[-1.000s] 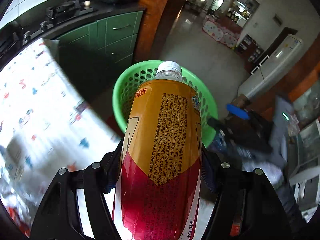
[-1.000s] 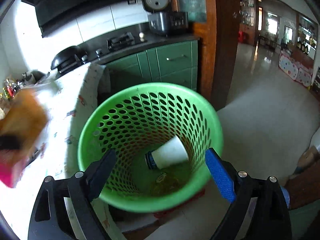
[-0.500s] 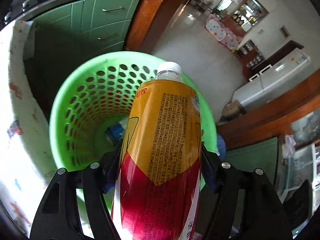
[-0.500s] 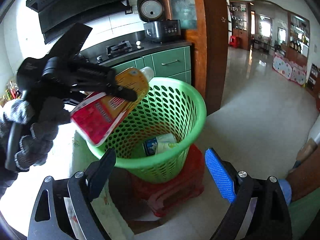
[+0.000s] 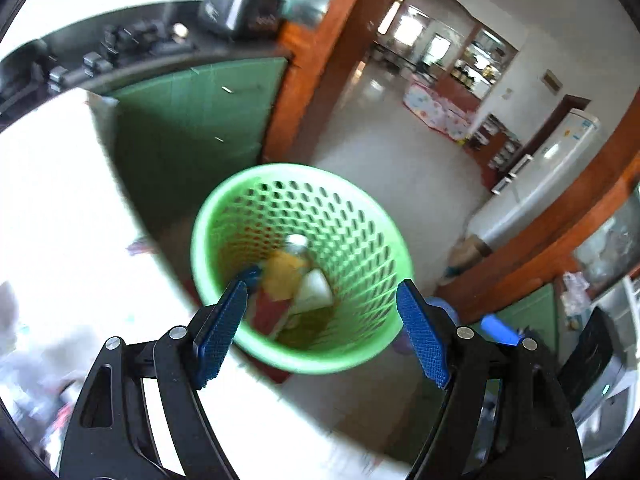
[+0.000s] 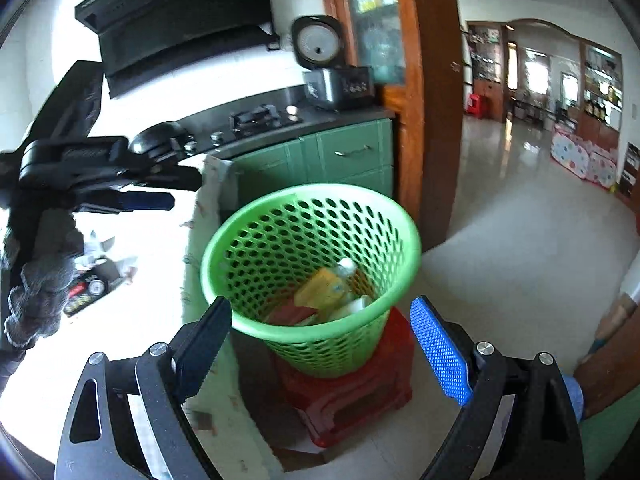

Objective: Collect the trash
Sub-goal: 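Grasp the crumpled foil with the right gripper while the left gripper grasps the orange wrapper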

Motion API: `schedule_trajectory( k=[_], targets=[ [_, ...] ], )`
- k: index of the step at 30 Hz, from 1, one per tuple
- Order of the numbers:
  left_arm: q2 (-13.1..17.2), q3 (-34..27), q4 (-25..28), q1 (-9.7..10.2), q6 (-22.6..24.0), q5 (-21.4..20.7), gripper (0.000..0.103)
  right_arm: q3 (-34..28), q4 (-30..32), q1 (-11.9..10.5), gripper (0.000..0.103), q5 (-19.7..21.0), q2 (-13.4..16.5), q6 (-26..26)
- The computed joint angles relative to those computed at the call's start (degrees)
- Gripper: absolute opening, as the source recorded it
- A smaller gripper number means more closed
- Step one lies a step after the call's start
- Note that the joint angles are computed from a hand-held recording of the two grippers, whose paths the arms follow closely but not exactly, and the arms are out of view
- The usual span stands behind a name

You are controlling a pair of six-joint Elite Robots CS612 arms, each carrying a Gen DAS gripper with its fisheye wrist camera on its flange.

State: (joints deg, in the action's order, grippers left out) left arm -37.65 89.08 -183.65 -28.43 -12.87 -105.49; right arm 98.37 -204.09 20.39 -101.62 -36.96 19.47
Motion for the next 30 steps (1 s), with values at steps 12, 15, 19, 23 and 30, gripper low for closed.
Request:
schedule_trajectory(
  k=[12,15,19,23,30],
  targets=[
    [-8.40,18.66,-16.56,3.51,-1.07,12.01,0.077,-7.64,6.48,2.98,0.088,12.35,0.70,-7.26],
    [-9.89,21.95,-18.82,5.11,-2.81,16.21,0.077,-11.00,9.34,3.72,0.088,16.27,1.71,-8.44],
    [-11.03,25.24,-20.73,8.32,-8.78,19.31,0.077,-16.12,13.85,4.76,0.088,20.40,3.38,-9.92],
    [-11.62,27.33,-20.10,11.40,-13.80,20.77,0.077,-22.65,19.58,5.56,0.088,24.74,5.71,-10.79],
    [-11.41,29.72,-20.71,13.53,-17.97,21.18,0.077,-35.69,31.60,7.15,0.085,26.27,11.02,-14.21]
  ],
)
